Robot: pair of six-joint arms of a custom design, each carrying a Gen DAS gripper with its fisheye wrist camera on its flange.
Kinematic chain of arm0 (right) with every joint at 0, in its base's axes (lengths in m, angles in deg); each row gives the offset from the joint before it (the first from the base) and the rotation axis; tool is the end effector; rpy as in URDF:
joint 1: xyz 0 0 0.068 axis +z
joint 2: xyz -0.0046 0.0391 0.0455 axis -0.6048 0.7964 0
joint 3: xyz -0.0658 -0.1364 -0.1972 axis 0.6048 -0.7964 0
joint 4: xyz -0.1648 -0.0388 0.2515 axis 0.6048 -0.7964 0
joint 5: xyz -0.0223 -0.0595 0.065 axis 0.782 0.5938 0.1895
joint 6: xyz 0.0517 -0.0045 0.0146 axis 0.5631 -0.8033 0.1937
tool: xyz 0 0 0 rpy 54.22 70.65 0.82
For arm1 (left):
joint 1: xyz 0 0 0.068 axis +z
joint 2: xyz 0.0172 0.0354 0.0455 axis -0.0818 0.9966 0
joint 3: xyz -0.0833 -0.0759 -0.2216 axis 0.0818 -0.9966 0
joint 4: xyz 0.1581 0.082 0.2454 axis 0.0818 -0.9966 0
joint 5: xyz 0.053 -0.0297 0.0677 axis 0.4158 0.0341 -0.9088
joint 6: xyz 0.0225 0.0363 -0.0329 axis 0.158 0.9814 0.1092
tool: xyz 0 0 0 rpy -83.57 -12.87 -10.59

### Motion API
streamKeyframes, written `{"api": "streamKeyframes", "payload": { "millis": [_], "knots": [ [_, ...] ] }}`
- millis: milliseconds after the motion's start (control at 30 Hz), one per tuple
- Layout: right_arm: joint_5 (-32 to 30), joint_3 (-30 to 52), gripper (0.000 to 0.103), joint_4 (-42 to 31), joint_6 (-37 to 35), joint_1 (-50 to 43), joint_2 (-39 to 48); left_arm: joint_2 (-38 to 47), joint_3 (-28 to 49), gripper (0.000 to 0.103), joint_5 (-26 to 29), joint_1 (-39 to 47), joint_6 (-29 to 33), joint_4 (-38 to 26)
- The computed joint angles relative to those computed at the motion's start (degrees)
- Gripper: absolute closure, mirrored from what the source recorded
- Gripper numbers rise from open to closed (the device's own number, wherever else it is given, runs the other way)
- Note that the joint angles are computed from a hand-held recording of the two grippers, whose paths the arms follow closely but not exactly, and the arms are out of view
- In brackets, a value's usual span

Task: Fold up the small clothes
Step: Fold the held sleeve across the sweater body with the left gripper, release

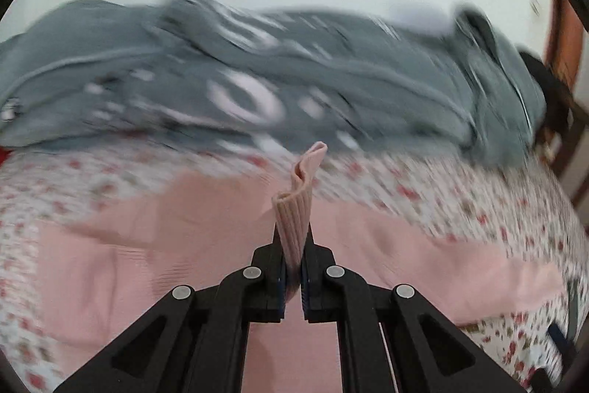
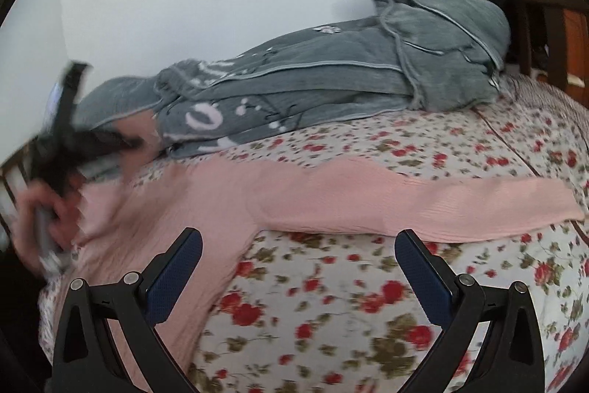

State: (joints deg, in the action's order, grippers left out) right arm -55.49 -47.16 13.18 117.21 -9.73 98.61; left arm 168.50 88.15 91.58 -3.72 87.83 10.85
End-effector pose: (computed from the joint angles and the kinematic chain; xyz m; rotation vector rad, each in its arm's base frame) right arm 0.1887 0.0824 0.0994 0.3169 2.0568 0.2049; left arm 0.4095 -0.0034 0.1514 0.2998 2.3068 -0.2584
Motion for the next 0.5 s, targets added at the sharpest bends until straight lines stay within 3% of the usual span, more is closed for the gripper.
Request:
{"api": "streamKeyframes", "payload": {
  "millis": [133, 167, 200, 233, 300, 400, 500],
  "knots": [
    [-3.71, -2.28, 0.000, -3.18, -0.45, -4.27, -5.97, 4.77, -2.56, 0.095, -8.44, -7.51, 2.04, 1.82],
    [-4.32, -2.39, 0.000, -3.29, -0.75, -5.10, -6.13, 5.73, -2.09, 0.089, -9.00, -8.43, 2.40, 0.68],
    [-4.43, -2.45, 0.000, -3.25, -0.62, -5.39, -6.11, 6.31, -1.43, 0.075, -7.47, -8.27, 3.08, -1.15],
    [-5.11, -2.47, 0.000, -2.75, -0.52, -5.95, -5.69, 5.54, -1.77, 0.068, -3.87, -7.00, 3.71, -2.35],
    [-6.79, -1.56, 0.000, -0.88, -0.27, -6.38, -3.03, 1.71, -4.64, 0.033, 1.40, -3.71, 3.36, -2.00],
    [-7.61, 0.90, 0.000, 3.48, -0.57, -5.61, 3.66, -4.88, -9.45, 0.024, 8.78, 4.33, 4.51, -0.39],
    [-5.32, 5.69, 0.000, 6.95, -1.50, -2.10, 13.36, -5.78, -9.34, 0.024, 10.03, 13.57, 7.71, -0.58]
  ]
}}
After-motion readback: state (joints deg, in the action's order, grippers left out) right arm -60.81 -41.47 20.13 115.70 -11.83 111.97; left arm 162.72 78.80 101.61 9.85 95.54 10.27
